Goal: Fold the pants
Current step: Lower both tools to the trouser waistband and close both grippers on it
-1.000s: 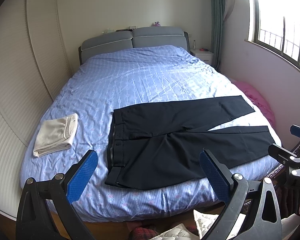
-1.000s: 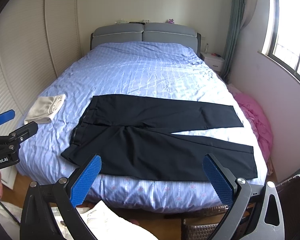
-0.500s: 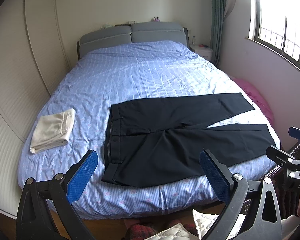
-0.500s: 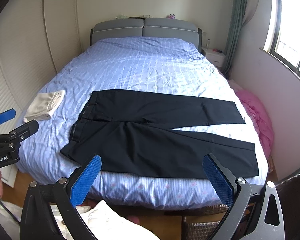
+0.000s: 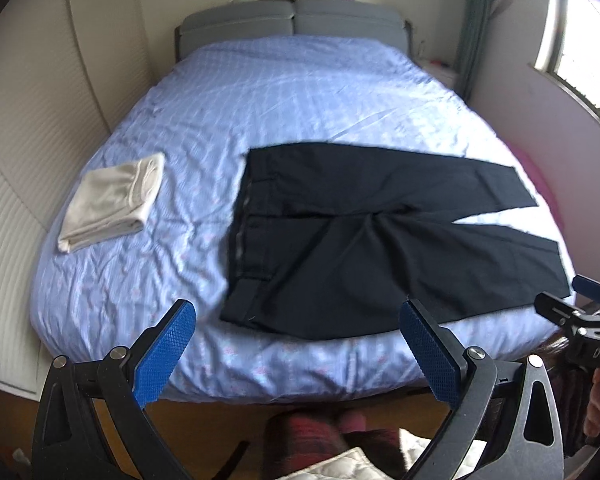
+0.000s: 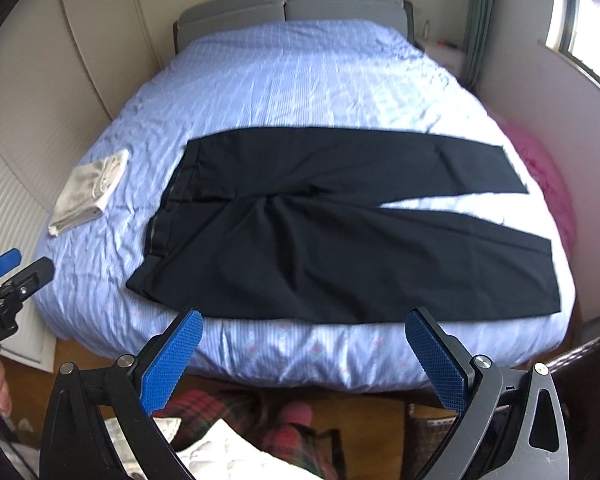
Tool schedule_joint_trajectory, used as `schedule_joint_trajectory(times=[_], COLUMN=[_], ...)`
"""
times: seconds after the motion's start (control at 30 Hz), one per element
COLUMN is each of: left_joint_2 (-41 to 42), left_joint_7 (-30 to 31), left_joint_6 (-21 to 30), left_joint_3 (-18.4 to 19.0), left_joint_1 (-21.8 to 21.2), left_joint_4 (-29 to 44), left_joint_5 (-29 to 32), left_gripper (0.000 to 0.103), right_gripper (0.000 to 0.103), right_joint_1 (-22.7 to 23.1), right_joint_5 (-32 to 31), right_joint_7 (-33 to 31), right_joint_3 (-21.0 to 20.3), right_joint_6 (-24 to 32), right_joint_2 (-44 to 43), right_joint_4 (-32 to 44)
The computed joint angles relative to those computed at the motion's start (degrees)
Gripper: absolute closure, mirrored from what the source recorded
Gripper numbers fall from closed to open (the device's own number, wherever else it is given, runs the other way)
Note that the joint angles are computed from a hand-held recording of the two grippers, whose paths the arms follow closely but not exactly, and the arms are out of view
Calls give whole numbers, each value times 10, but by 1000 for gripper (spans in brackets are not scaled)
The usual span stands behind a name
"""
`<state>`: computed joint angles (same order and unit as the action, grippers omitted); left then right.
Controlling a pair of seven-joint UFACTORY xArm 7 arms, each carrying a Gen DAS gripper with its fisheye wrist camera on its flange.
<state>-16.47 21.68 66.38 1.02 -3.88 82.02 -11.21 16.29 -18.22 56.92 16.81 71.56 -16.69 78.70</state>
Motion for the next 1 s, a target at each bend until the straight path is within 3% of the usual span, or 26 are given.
schedule_joint_trajectory(times=[0.4,0.57,0.73,1.0], left_joint_2=[154,206,250,288], left_joint_7=[37,10,-32,-71], left_joint_6=[35,59,46,29], left_joint_3=[4,-4,-10,-22], left_joint_1=[34,44,48,47], left_joint_4=[8,12,15,19], left_joint_5=[-18,-13,-4,-14], left_gripper=[1,3,3,3], right_gripper=[4,6,9,16], right_joint_1=[19,28,23,16], right_joint_5=[73,103,201,276], right_joint_7=[48,58,34,6], right_joint_3=[-40,-57,-74,-81], right_joint_6=[-62,-94,-187,-270], right_joint_2=[116,162,178,202], right_joint_4=[-34,-41,-89,-134])
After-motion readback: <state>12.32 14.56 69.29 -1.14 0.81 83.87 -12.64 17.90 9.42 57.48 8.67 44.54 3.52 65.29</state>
